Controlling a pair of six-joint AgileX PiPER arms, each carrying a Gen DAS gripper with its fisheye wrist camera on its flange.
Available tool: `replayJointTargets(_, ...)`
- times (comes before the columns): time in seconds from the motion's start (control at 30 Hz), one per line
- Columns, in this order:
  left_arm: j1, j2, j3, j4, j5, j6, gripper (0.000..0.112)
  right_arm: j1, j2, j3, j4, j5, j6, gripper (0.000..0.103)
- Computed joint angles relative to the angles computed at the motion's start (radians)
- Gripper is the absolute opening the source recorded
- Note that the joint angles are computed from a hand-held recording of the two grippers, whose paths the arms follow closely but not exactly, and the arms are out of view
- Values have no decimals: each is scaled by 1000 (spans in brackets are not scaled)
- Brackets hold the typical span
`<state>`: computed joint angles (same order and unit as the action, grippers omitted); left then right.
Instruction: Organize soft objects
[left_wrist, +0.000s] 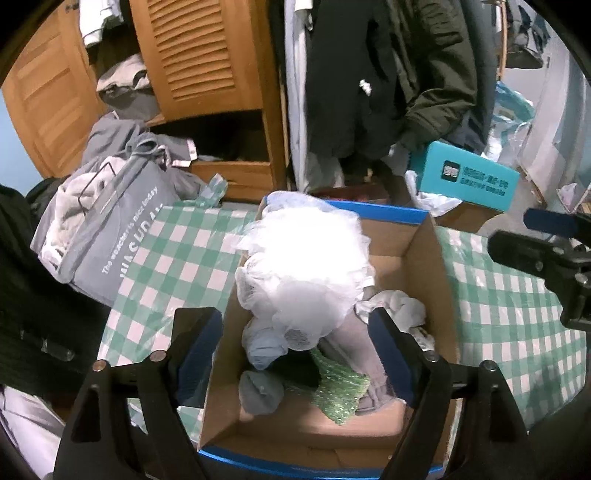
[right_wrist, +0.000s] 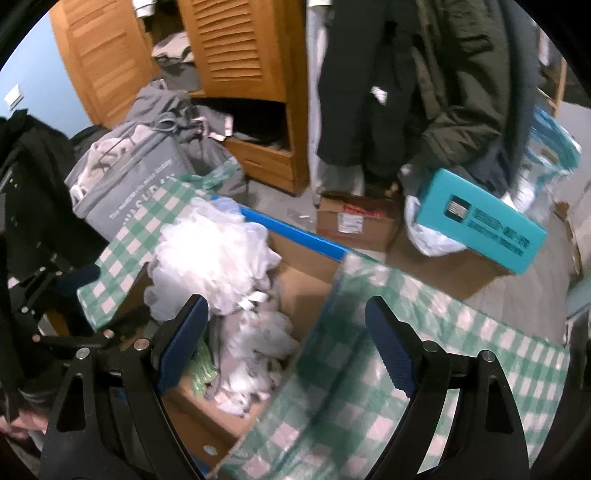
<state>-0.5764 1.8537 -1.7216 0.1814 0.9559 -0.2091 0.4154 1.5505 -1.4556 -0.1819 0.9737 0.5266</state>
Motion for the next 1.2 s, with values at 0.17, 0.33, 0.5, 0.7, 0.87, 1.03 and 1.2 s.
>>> replayJointTargets(0.17, -32, -38, 32, 30, -17, -3, 89, 22, -91, 74, -58, 39, 56, 87)
replayJointTargets(0.33, -60, -62, 23, 23, 2, 3, 89, 33, -178, 116, -89, 59, 104, 87)
replayJointTargets(0.5, -109, -106, 35, 108, -19, -58, 102, 41, -261, 166, -130, 73, 151, 87)
replayJointTargets(0.7, -147, -96, -24, 112, 18, -66, 102, 32, -374, 255, -210, 85, 223, 87)
replayJointTargets(0.87, -186, -90, -48, 148, 31, -109, 102, 9, -446, 304, -242, 98, 249, 87)
replayJointTargets(1.03, -228, -72, -67, 207, 51, -151, 102, -28, -502, 342, -242, 99, 245, 87)
replayJointTargets(1.2, -249, -49, -100, 217, 74, -155, 102, -69, -534, 367, -229, 84, 232, 87)
